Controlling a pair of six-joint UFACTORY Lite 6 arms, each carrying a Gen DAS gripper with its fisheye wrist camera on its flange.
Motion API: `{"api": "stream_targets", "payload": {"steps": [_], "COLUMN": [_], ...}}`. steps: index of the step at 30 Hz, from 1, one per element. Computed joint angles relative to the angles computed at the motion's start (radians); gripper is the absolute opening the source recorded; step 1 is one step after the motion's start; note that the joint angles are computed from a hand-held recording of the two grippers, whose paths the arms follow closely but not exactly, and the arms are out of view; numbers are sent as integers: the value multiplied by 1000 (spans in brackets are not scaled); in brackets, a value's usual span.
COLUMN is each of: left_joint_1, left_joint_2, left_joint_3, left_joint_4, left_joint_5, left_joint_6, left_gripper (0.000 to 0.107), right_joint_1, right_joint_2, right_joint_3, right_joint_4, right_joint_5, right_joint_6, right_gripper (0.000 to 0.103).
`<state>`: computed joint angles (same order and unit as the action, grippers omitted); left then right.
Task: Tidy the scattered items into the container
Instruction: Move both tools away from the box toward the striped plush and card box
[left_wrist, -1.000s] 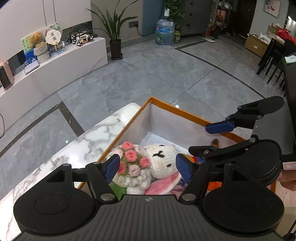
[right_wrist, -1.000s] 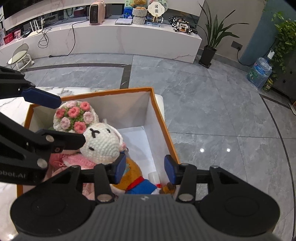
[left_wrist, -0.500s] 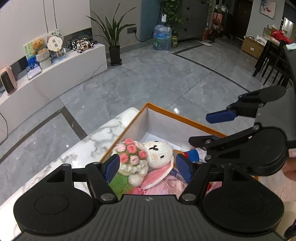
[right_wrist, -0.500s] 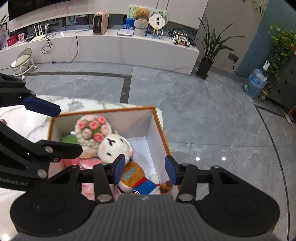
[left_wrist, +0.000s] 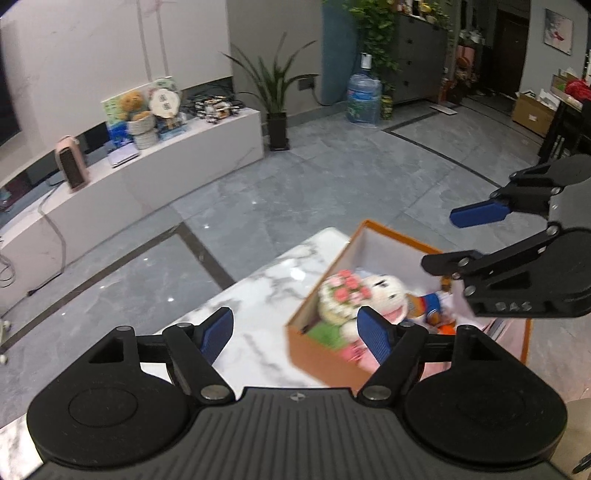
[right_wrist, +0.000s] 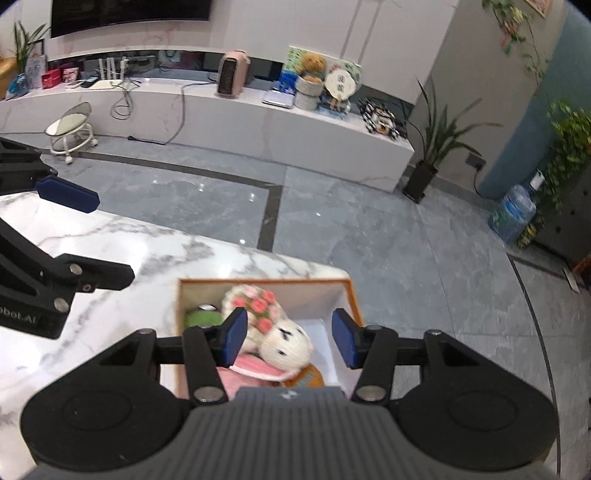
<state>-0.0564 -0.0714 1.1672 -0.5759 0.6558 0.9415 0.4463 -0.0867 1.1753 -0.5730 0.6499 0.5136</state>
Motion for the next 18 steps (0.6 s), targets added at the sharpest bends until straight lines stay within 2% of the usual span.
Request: {"api": "stream_targets", "payload": {"steps": [9, 18], "left_joint_1": [319, 655], "left_joint_2": [0, 127], "left_joint_3": [62, 205], "left_joint_4": [-57, -115], "left_joint_5": [151, 302], "left_joint_6": [201, 399], "left_gripper": [88, 88], "right_joint_1": [227, 391], "right_joint_2": [174, 429], "right_joint_3": [222, 532], "right_joint_4": [-75, -80], "right_joint_5": [103, 185], "right_joint_6": [122, 138], "right_gripper": [55, 57]}}
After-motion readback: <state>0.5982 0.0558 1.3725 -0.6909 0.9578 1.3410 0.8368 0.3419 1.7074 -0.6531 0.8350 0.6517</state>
